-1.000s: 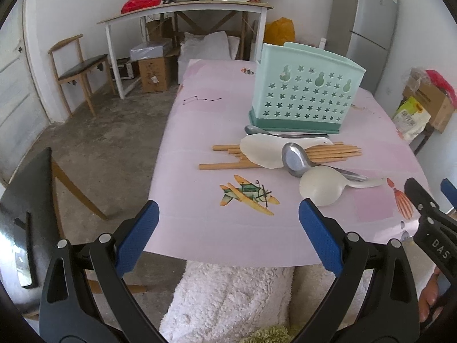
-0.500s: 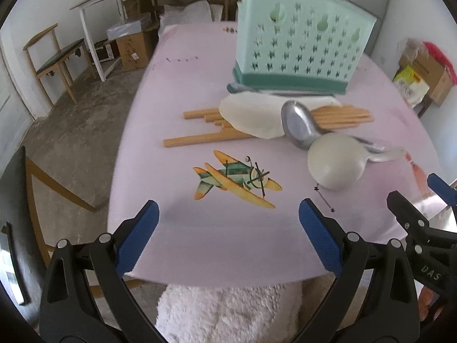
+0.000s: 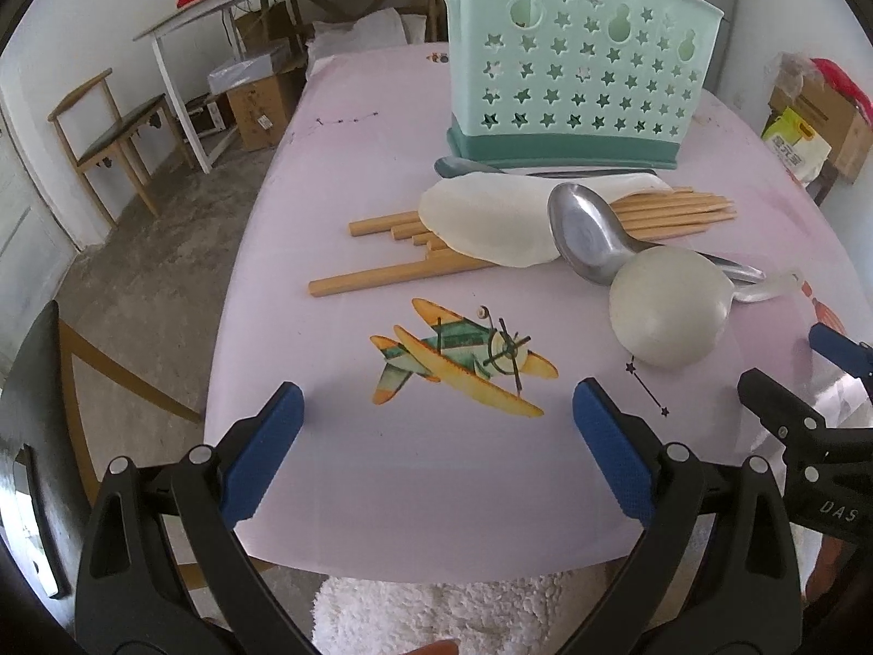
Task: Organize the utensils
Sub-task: 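Move the right tool to the white rice paddle and close on it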
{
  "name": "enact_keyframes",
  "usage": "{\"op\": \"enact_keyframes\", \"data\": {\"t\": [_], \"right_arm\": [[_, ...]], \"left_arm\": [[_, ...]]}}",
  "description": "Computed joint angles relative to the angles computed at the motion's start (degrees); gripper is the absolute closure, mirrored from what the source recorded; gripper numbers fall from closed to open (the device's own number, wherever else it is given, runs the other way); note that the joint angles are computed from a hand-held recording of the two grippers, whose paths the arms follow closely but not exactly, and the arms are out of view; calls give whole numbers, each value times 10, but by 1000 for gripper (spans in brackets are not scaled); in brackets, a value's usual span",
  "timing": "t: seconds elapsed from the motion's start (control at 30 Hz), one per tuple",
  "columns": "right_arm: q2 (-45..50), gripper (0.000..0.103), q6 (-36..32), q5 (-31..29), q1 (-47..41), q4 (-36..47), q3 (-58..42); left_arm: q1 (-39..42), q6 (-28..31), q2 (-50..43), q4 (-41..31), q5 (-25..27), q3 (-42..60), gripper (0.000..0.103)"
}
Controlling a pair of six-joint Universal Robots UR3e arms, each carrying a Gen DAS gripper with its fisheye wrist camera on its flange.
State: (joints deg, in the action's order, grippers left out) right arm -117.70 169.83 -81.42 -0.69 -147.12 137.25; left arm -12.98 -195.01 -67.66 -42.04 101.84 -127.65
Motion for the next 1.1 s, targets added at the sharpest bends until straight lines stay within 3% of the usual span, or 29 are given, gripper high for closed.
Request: {"op": "enact_keyframes", "data": {"t": [0.23, 0.43, 0.7, 0.87, 1.03, 1.1], "right_arm": [[-20, 6, -76, 25, -23, 63, -25], [-20, 7, -175, 37, -7, 33, -49], [87, 47, -290, -36, 79, -8, -110], [128, 64, -331, -76, 115, -15, -130], [159, 73, -349, -106, 151, -46, -138], [166, 82, -347, -118, 166, -56, -137]], "left_arm": [[-2, 10, 2, 11, 2, -7, 7], [22, 41, 24, 1, -28, -16, 7], [53, 91, 46, 11, -66, -35, 7], [57, 98, 44, 22, -73, -40, 7], [66, 109, 54, 34, -84, -51, 8], [77, 116, 67, 42, -98, -62, 9]]}}
